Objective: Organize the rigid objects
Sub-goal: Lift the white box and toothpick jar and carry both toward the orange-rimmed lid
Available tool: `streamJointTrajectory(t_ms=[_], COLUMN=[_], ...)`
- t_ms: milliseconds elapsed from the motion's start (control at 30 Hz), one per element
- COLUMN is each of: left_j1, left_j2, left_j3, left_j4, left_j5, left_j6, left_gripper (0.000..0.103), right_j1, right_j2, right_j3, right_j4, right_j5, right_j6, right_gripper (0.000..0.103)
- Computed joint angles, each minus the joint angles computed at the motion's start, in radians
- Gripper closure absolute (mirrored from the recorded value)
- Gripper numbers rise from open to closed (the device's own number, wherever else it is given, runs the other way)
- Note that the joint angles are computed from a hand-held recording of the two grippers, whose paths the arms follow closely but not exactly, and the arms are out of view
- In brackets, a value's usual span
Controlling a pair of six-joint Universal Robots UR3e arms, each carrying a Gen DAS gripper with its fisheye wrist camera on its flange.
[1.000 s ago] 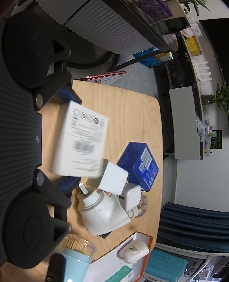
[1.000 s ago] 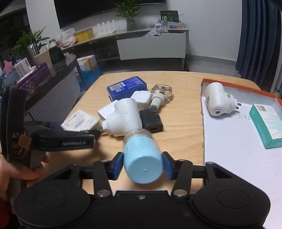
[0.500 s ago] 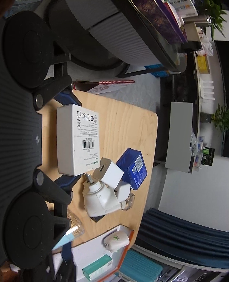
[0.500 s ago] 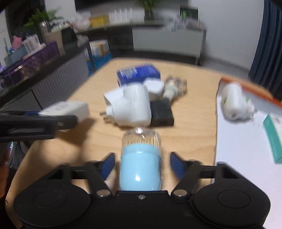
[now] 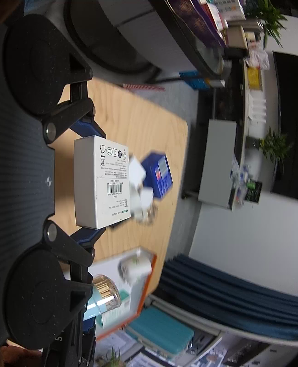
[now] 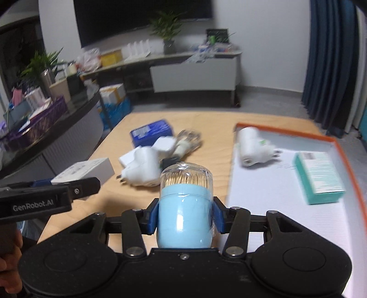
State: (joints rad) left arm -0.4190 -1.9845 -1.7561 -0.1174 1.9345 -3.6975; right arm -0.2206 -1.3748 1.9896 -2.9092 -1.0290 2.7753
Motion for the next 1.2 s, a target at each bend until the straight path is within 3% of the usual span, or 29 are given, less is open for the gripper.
streamJointTrajectory(t_ms=[267,667,1200], left_j1=[-0.085,-0.135,-0.174], left_j2=[-0.132,-0.369,-0.513], left_j3=[0.260,0.698,0.956], left_j4=[-0.090,-0.281,-0.430], left_j5=[0.011,-0.043,-0.036], left_j6=[0.009,0.041,0.014], left_gripper=[0.024,0.024,0.024], right_j1=[-0.196,-0.379,-0.448], right_j2=[-0.124,-0.127,-0.054], right_j3=[0.084,0.112,0.095], right_j4=[0.054,0.011,-0.046], right_j5=[0.055,0.113,0.147], right_j6=[-0.061,-0.059,-0.058], right_gripper=[0.046,0.046,0.046])
